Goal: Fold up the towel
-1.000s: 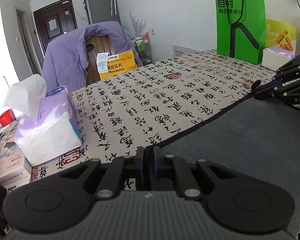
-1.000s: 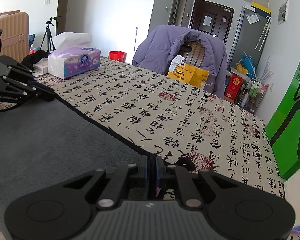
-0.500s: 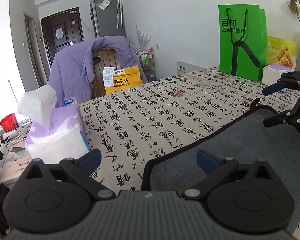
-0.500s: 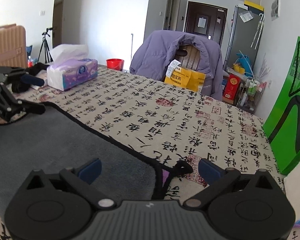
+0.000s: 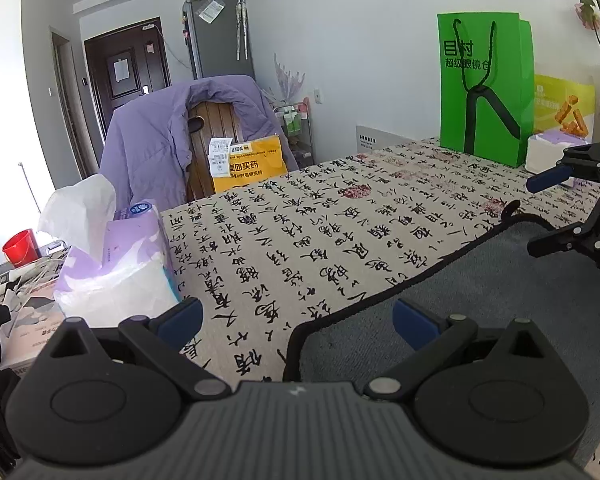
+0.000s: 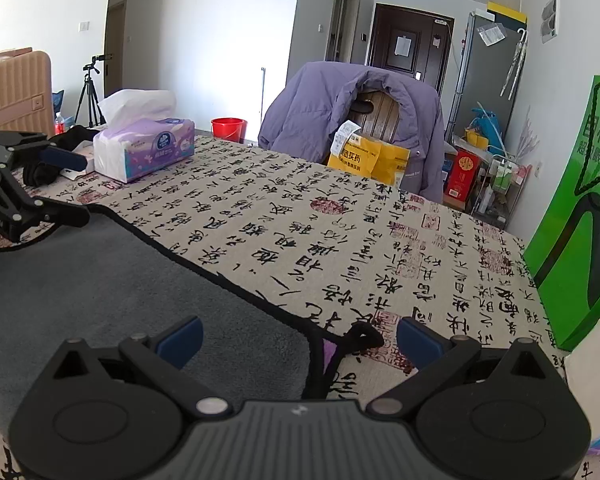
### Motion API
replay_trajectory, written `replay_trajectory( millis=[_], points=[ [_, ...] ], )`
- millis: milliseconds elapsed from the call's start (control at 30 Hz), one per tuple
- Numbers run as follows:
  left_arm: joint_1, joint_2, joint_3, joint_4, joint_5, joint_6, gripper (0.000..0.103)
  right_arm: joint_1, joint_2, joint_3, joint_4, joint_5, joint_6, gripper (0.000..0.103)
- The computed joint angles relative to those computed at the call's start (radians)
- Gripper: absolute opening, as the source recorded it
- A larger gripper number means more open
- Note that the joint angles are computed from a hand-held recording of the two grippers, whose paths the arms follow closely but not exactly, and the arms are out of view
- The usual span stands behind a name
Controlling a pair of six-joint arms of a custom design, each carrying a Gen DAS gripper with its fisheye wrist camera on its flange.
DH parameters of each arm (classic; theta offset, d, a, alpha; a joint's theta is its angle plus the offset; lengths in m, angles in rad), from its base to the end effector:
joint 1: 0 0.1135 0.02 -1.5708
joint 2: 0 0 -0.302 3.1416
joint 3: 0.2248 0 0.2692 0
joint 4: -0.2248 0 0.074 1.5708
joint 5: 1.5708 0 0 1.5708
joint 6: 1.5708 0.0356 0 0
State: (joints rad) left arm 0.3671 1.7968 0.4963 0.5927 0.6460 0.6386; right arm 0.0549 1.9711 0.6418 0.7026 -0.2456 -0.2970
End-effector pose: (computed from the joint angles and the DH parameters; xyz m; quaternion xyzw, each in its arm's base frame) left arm 0.2815 0.0853 0.1044 0.2481 0.8355 -0.0615 0.4865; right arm 0.3456 0.0277 0.0875 -0.2096 0.8605 0.0538 0.4612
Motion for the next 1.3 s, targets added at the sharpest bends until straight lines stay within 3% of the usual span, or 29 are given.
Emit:
replay_trajectory(
  millis=[433,733,933,1300],
  points=[
    [0.069,-0.206,-0.072,-0.101,0.072,-0.018,0.103,0.010,-0.170,-0.098,-0.024,0.004,0.005,0.103],
    [0.153,-0.402,-0.140,-0.207,0.139,0.038,0.103,0.017,-0.340,-0.200,-0.072,0.013,0.016,0.103],
    [0.236,-0.539,-0.166,-0.330,0.212,0.084,0.103,0.031,-0.486,-0.268,-0.129,0.023,0.023,0.103],
    [0.431,-0.756,-0.163,-0.686,0.383,0.267,0.103,0.067,-0.796,-0.370,-0.296,0.049,0.050,0.103]
  ],
)
